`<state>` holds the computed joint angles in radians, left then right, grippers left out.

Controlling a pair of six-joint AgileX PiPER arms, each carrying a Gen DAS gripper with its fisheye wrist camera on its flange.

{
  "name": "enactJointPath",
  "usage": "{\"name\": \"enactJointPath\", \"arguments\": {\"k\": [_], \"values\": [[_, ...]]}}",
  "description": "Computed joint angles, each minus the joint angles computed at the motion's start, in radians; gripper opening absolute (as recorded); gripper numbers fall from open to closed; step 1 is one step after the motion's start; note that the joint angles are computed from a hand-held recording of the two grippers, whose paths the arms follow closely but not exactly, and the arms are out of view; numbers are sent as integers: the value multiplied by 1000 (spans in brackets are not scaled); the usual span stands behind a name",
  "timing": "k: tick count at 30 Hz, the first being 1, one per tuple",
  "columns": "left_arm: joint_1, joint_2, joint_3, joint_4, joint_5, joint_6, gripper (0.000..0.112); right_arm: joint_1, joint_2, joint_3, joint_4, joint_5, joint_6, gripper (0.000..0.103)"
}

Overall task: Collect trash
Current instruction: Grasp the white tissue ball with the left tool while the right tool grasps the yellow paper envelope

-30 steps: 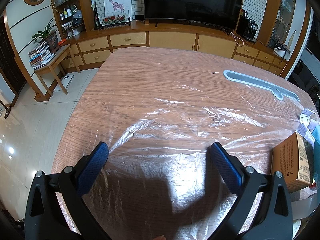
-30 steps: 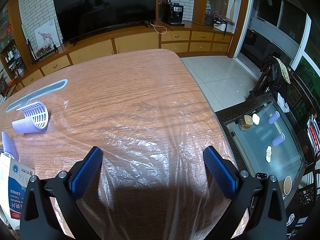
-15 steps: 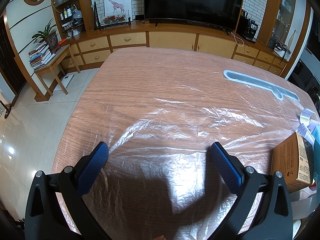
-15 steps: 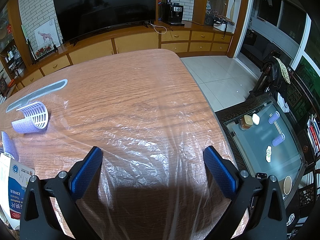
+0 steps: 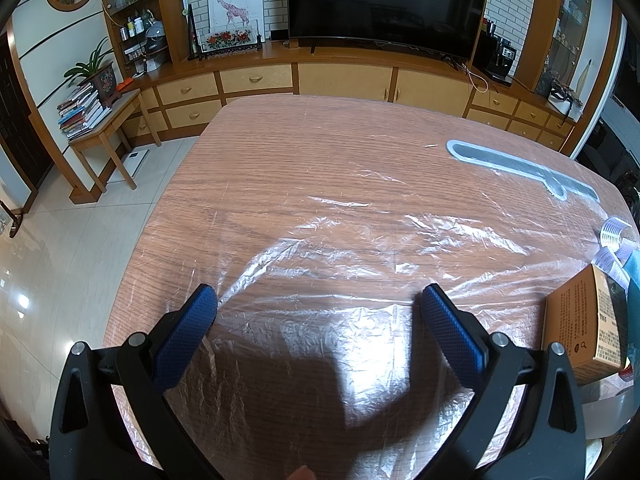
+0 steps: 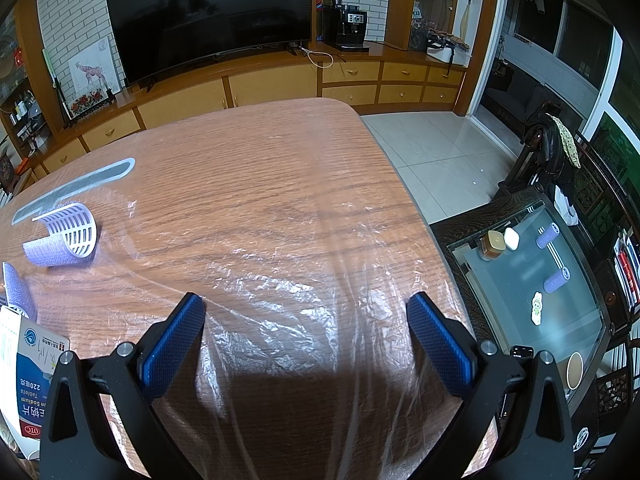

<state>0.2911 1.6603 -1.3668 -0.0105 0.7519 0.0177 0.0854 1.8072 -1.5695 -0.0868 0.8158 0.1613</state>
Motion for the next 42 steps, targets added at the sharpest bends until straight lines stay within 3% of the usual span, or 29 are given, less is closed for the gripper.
{"name": "enactJointPath", "arguments": {"k": [2,8,11,15,17,23,30,34,42], "values": [[0,0,-3,-2,7,5,102,1,8,-13,3,15,-4,99],[77,-76,-88,-202,125,146,101,-42,21,-188,218,247,-82,99],[122,-184,-52,-377,171,289,101,-25,-107,-133,320,238,-114,99],[159,-306,-16,-595,305,462,101,61,-275,-50,380,228,-163,99],[140,-336,-11,-620,353,475,101,87,-337,4,405,231,-193,99],[73,-438,91,-643,390,515,101,256,-472,178,346,227,-138,99],[-101,-524,309,-395,293,479,101,348,-466,258,299,192,-10,99],[-262,-507,345,-230,171,358,98,386,-422,242,278,161,89,99],[-323,-408,312,-222,127,364,88,425,-349,235,243,124,229,99]]}}
